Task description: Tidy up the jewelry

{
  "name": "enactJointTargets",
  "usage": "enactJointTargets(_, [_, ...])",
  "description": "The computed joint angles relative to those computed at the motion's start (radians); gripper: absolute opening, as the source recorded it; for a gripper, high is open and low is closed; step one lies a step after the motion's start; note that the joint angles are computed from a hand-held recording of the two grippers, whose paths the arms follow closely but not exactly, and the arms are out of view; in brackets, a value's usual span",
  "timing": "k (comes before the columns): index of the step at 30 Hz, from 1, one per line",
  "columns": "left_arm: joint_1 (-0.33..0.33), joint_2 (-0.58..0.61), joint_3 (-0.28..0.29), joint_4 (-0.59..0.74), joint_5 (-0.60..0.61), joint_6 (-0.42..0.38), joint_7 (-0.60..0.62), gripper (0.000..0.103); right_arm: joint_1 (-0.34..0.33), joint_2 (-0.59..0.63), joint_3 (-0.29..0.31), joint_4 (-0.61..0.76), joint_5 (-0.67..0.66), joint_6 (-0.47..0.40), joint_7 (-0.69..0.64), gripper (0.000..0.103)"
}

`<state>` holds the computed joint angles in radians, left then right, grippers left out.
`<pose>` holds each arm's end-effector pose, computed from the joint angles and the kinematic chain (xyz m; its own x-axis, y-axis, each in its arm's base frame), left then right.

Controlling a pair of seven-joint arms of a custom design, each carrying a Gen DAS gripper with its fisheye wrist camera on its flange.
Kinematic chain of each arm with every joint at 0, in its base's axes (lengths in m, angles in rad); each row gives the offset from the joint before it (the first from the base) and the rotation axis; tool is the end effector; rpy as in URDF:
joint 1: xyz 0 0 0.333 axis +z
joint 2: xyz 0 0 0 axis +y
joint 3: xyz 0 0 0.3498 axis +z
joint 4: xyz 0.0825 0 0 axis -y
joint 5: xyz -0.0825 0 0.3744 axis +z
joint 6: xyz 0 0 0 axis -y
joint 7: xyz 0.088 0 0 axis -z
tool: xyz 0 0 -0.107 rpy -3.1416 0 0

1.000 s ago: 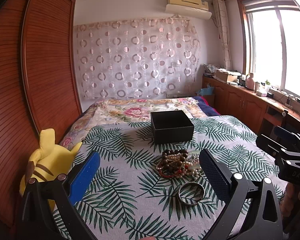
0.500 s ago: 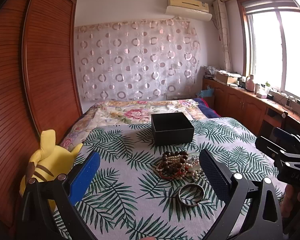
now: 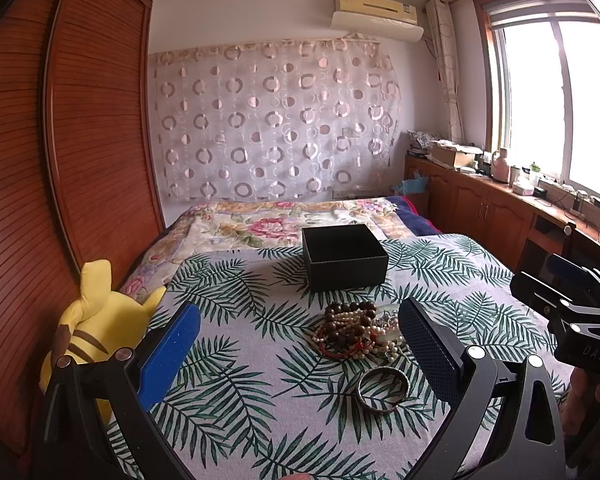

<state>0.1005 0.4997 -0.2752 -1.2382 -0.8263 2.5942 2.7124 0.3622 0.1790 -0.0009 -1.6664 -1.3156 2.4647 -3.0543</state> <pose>0.7556 -0.0560 0.6175 -0.6187 -0.7849 -0.0340 -0.3136 0.2864 -0.9053 0.6165 0.2347 0.6032 -0.3751 -0.9215 -0.1006 -0.3031 0.2244 -0.9262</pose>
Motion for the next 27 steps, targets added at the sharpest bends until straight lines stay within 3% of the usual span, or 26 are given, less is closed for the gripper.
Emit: enactJointTargets(27, [-0.007, 0.005, 0.009, 0.013, 0.023, -0.013, -0.025, 0.096, 0.005, 0.004, -0.001, -0.008, 0.009, 0.008, 0.004, 0.101])
